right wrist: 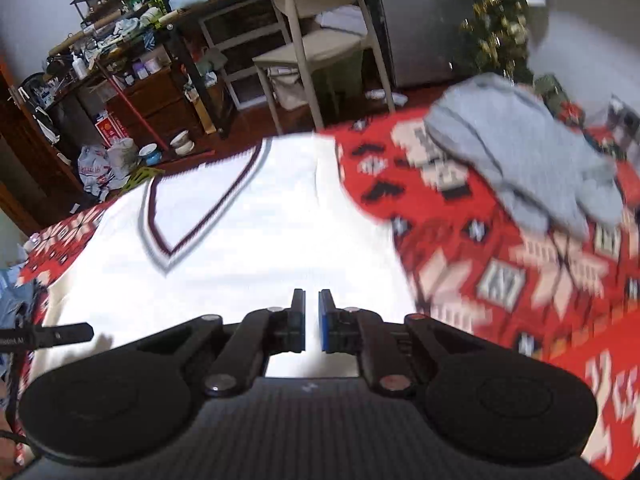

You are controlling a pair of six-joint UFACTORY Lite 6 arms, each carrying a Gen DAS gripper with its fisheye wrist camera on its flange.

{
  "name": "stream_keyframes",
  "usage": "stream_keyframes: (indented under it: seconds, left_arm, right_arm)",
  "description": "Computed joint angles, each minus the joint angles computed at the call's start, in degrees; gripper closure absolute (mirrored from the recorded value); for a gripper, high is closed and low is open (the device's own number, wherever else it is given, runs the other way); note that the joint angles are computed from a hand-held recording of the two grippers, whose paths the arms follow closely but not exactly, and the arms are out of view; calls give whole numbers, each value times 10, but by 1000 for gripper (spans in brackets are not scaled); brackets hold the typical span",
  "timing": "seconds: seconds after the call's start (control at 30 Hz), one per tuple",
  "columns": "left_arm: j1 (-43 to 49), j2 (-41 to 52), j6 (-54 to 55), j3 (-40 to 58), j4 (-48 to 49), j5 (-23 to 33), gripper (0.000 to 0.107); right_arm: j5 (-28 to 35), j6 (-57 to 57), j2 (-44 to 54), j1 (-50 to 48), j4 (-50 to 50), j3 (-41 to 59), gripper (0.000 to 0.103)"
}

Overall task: Fold clothes
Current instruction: 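Lower the sweater with both grippers and lay it flat on the blanket, then move both grippers to the maroon-striped hem and pinch it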

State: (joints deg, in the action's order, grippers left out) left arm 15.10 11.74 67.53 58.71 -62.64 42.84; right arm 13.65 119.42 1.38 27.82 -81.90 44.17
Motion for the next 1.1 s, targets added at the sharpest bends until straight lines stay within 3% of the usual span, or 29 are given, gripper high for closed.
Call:
stream_keyframes:
  seconds: [0.1,0.23,0.4,0.53,0.73,1.0,1.07,1.1]
  left_arm:
    - [43,-107,25,-109,-2,27,105]
    - [64,-254,-13,-218,74,38,105]
    - [120,-380,23,-318,114,81,104]
    - [187,-413,63,-352,138,106,104]
    - [314,-429,141,-374,185,135,104]
    - [466,-410,204,-355,232,219,103]
    - [512,-412,220,-347,248,259,102]
    - [537,-408,230,-340,256,280,101]
  right_arm:
    - [58,-53,-76,74,95,-62,94]
    - [153,-107,-190,189,228,-134,94]
    - [275,-36,-258,360,263,-185,94]
    - [351,29,-236,490,284,-193,94]
    - [389,117,-212,621,335,-213,94]
    - [474,230,-278,757,387,-245,93]
    - [500,245,-305,787,397,-248,86]
    - [513,253,-321,800,401,-250,77]
